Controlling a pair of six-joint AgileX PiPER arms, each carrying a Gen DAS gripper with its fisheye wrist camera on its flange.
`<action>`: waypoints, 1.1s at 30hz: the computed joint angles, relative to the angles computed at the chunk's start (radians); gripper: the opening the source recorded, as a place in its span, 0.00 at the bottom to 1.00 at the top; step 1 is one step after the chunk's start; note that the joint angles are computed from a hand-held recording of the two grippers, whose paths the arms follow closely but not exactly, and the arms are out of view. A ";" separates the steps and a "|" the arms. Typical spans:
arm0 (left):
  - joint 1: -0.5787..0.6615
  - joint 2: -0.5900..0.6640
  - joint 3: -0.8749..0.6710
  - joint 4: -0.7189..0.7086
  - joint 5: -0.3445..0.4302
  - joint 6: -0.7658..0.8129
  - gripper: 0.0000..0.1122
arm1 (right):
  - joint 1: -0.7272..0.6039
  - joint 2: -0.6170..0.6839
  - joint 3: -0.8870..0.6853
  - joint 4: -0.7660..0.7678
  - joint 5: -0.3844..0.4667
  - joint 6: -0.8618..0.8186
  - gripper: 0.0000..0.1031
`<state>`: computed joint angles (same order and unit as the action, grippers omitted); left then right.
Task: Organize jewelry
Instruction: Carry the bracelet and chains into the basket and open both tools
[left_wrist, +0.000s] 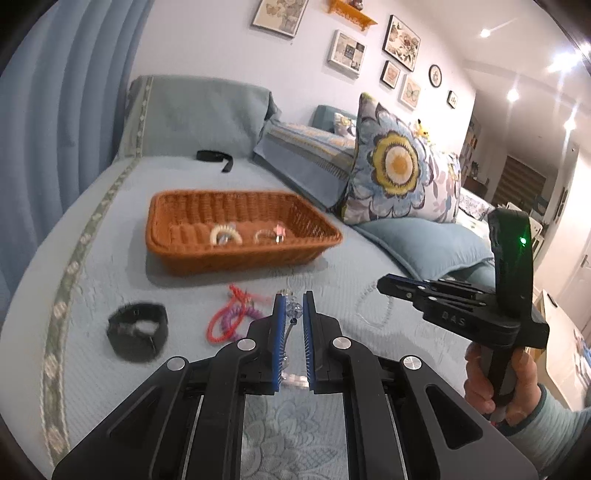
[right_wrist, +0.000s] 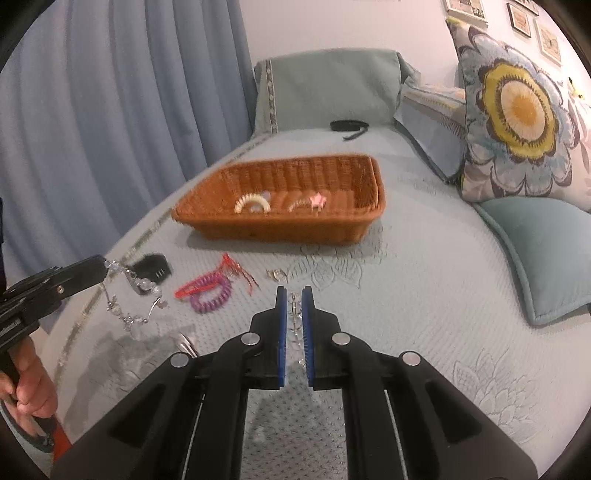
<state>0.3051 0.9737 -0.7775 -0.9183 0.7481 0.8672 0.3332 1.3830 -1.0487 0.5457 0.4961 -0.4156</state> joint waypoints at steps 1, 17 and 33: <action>-0.006 0.012 -0.029 0.017 -0.001 -0.019 0.06 | -0.003 -0.007 -0.013 -0.005 0.009 0.010 0.06; -0.166 0.398 -0.539 0.326 -0.101 -0.326 0.06 | 0.056 0.346 -0.705 -0.222 0.229 0.214 0.06; -0.127 0.743 -0.725 0.298 -0.122 -0.339 0.07 | 0.090 0.997 -1.557 -0.366 0.649 0.394 0.06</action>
<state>0.1781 1.7166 -1.5026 -0.6200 0.6258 0.5284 0.4233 2.3797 -2.6059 0.1795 1.1453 -0.0214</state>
